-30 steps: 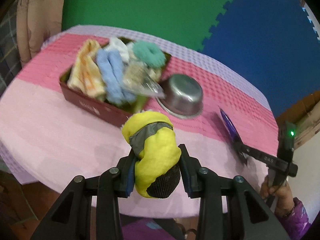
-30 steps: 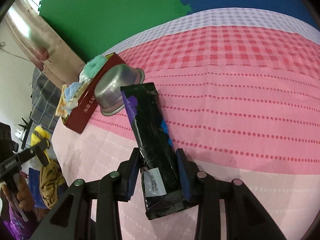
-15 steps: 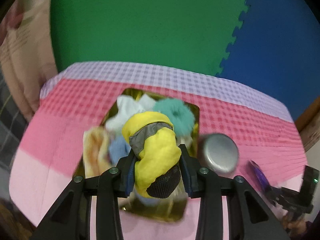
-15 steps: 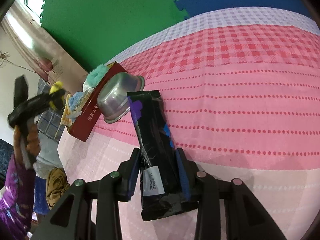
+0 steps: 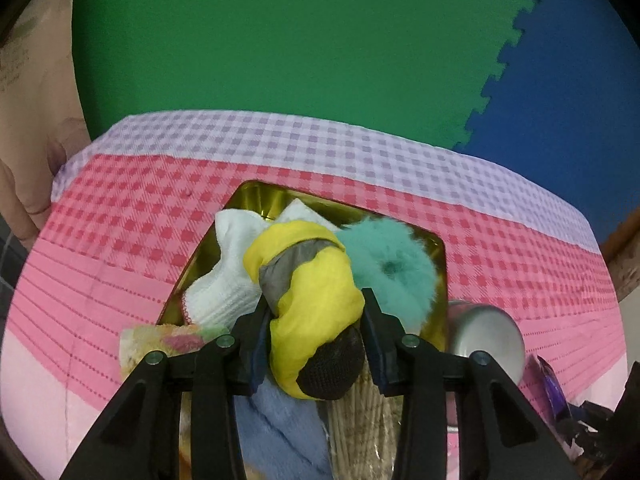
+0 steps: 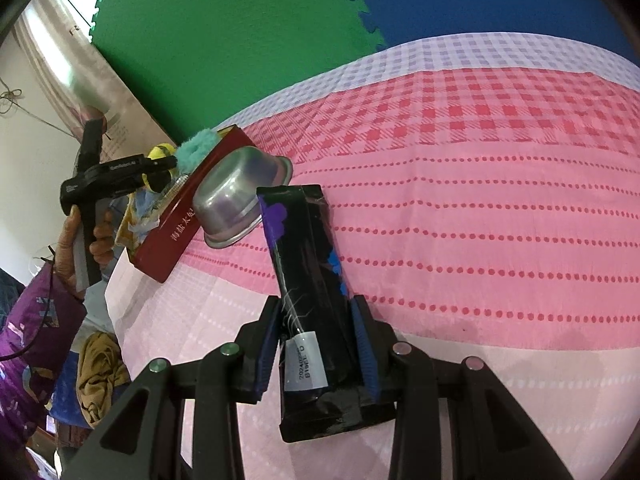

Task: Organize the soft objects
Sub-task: 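Lower the plush toy into the tin and open the left tool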

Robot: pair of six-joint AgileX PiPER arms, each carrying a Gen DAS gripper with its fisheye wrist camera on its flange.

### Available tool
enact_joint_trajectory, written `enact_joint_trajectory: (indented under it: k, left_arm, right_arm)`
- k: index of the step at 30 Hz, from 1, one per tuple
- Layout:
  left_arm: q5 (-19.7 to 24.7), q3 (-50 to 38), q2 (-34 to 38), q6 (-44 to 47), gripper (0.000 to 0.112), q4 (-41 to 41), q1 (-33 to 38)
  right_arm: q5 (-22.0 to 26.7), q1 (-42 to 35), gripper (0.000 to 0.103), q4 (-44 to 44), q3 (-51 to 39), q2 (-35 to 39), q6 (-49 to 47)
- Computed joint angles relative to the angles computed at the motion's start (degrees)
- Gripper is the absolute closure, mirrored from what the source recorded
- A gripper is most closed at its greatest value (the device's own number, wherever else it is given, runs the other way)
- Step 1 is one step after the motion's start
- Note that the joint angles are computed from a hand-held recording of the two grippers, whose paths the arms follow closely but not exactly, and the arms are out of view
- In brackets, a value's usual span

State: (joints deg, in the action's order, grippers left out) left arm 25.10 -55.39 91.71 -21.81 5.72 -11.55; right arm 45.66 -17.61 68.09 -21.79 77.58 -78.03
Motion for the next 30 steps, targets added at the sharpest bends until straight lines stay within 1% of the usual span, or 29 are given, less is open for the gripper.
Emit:
enact_joint_trajectory:
  k: [4,5,7,8,9,11,13,15,16,17,18,19,21,23,25,27,30]
  left_arm:
    - [-0.8,0.5,1.0,-2.4,0.069,2.0,0.0]
    - [-0.6,0.6,1.1,-4.6,0.067,4.1,-0.5]
    - [0.3,1.1,0.5,-11.4,0.053,10.7,-2.2]
    - [1.5,1.3,-0.3,-15.5,0.041,14.5,-3.4]
    - [2.0,1.9,-1.2,-18.7,0.037,17.3,-4.3]
    - [1.8,4.1,-4.6,-25.7,0.036,23.5,-5.9]
    - [2.6,6.1,-8.6,-29.8,0.031,26.4,-7.3]
    - [4.0,8.6,-13.3,-34.9,0.022,28.8,-9.2]
    - [5.0,10.1,-15.6,-38.9,0.021,30.9,-10.7]
    - [6.5,12.4,-18.9,-44.2,0.019,33.5,-13.0]
    - [7.9,13.5,-20.5,-47.3,0.017,34.7,-14.6]
    - [11.4,15.2,-22.7,-51.8,0.017,36.0,-17.8]
    - [16.2,16.9,-24.8,-56.0,0.017,35.9,-22.1]
    - [22.2,19.0,-27.0,-61.3,0.017,34.8,-27.6]
    - [24.6,21.4,-29.7,-65.5,0.017,33.6,-31.3]
    - [26.9,24.0,-33.3,-70.2,0.017,32.2,-35.2]
    - [29.7,26.7,-37.4,-77.6,0.017,32.8,-40.8]
  right_arm:
    - [-0.4,0.2,0.068,0.3,0.0,0.2,-0.5]
    - [-0.5,0.3,0.068,0.4,0.0,0.1,-0.6]
    - [-0.4,0.3,0.068,0.6,0.0,0.4,-1.0]
    - [-0.5,0.3,0.068,0.6,0.0,0.4,-1.0]
    - [-0.5,0.2,0.068,0.5,0.0,0.4,-1.0]
    - [-0.8,0.4,0.068,0.4,-0.1,0.3,-1.0]
    - [-1.1,0.8,0.068,0.6,-0.2,0.4,-0.9]
    - [-0.8,0.5,0.068,0.4,-0.4,0.8,-1.1]
    - [-0.5,0.2,0.068,0.2,-0.5,0.9,-1.1]
    - [-0.3,0.0,0.068,-0.1,-0.7,1.1,-0.8]
    - [-0.1,-0.1,0.068,-0.4,-0.9,1.2,-0.4]
    - [0.2,-0.3,0.068,-0.9,-1.2,1.4,0.1]
    - [0.6,-0.4,0.068,-2.2,-2.1,1.9,2.5]
    - [2.0,-0.9,0.068,-4.1,-3.2,2.4,6.1]
    - [4.3,-2.2,0.068,-5.3,-4.0,3.2,8.2]
    - [8.4,-4.4,0.068,-5.8,-4.6,5.0,9.9]
    - [12.9,-6.2,0.068,-5.1,-4.5,6.5,11.3]
